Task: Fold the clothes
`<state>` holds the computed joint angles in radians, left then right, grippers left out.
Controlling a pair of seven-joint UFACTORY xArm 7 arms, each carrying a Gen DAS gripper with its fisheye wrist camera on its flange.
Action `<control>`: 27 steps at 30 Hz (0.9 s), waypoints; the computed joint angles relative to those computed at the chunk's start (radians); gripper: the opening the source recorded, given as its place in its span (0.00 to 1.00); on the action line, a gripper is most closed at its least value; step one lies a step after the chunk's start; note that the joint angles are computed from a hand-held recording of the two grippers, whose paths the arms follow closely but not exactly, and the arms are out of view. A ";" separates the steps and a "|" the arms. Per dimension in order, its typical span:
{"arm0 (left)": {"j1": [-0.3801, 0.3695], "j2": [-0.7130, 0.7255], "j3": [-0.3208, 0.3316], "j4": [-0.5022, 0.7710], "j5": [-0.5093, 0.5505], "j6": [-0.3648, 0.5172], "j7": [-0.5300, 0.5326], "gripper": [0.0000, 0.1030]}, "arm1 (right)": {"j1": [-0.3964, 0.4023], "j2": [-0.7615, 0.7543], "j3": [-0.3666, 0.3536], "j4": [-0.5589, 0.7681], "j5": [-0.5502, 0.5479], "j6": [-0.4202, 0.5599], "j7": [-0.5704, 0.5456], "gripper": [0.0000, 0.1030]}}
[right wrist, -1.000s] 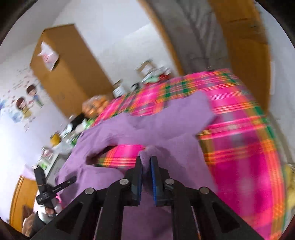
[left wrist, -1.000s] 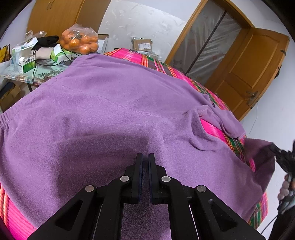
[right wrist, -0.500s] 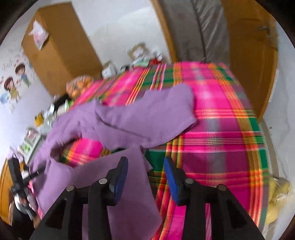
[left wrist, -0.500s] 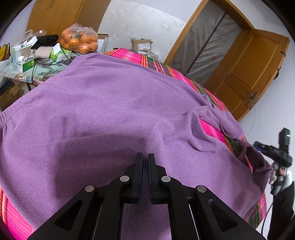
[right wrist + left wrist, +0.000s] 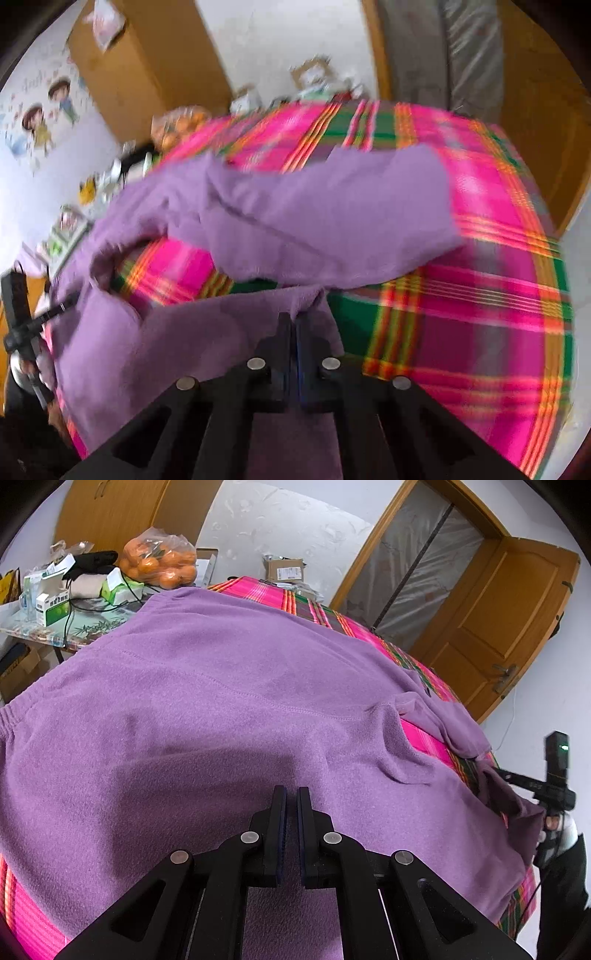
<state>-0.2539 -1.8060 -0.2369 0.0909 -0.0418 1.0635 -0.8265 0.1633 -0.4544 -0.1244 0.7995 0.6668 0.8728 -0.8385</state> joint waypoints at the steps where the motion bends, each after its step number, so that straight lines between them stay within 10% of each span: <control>1: 0.000 0.001 0.000 0.000 0.000 -0.001 0.000 0.05 | -0.013 -0.038 -0.010 -0.020 0.018 -0.019 0.014 0.03; 12: 0.001 0.002 -0.002 0.007 0.001 0.018 0.007 0.05 | -0.339 -0.479 -0.103 -0.225 -0.182 -0.179 0.429 0.03; 27: -0.080 0.244 -0.079 0.131 -0.015 -0.117 0.034 0.05 | -0.510 -0.582 -0.258 -0.240 -0.467 0.140 0.553 0.13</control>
